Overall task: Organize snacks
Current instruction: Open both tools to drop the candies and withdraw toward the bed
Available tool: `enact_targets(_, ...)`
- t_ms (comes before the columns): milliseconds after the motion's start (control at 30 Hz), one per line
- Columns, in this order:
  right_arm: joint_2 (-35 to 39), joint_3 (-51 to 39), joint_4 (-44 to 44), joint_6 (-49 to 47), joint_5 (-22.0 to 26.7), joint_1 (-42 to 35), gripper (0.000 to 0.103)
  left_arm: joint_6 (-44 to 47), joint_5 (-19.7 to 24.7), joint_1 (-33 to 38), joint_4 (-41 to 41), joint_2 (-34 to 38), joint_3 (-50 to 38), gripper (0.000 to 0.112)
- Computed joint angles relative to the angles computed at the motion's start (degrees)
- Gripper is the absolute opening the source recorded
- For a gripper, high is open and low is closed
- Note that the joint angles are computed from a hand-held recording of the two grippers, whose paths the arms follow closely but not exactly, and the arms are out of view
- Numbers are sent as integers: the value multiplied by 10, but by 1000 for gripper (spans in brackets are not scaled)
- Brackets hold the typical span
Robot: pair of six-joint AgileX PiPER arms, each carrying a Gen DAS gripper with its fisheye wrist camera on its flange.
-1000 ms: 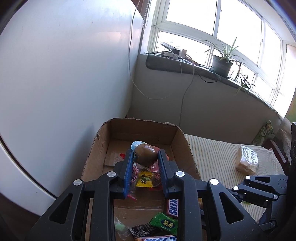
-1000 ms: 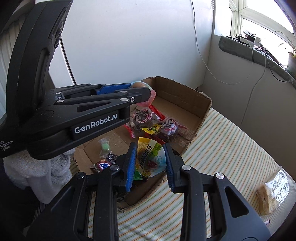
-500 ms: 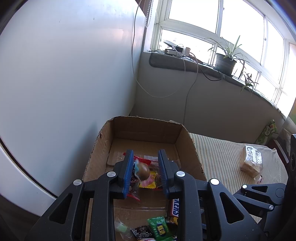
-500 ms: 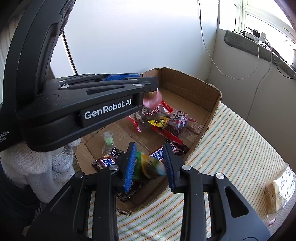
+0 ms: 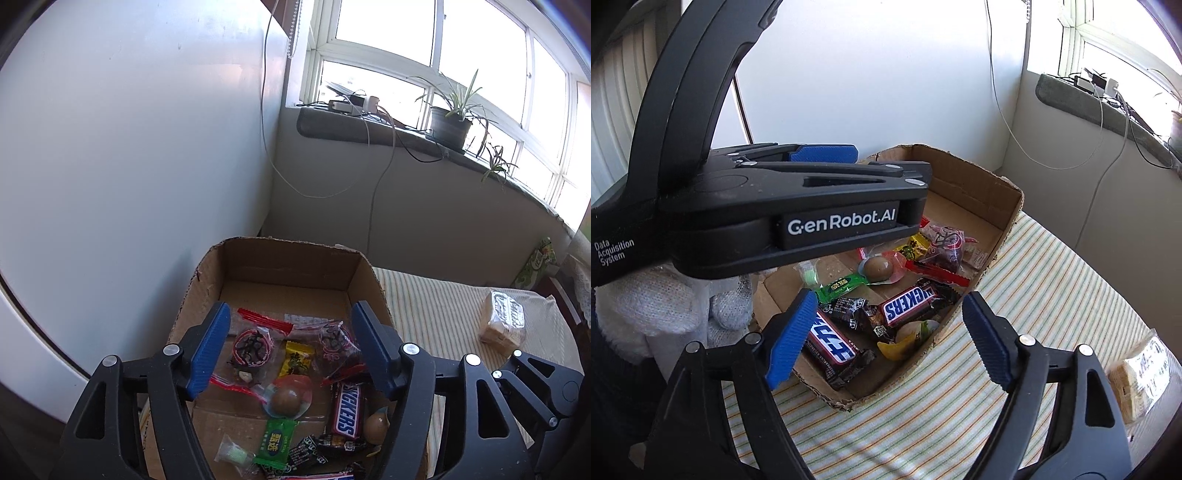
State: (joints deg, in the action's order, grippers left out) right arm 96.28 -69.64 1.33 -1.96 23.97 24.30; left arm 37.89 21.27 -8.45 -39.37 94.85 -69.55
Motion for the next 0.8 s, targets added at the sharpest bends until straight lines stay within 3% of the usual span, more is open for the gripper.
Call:
enact_targets(233, -45, 46, 11, -5, -11, -22, 86, -11, -5, -19, 10, -10, 2, 70)
enact_targets(367, -77, 80, 25, -17, -19, -41, 86, -42, -31, -47, 52, -27, 18, 70)
enact_targets(800, -202, 194, 44, -54, -14, -178, 86, 43, 10, -100, -35, -41, 24, 71)
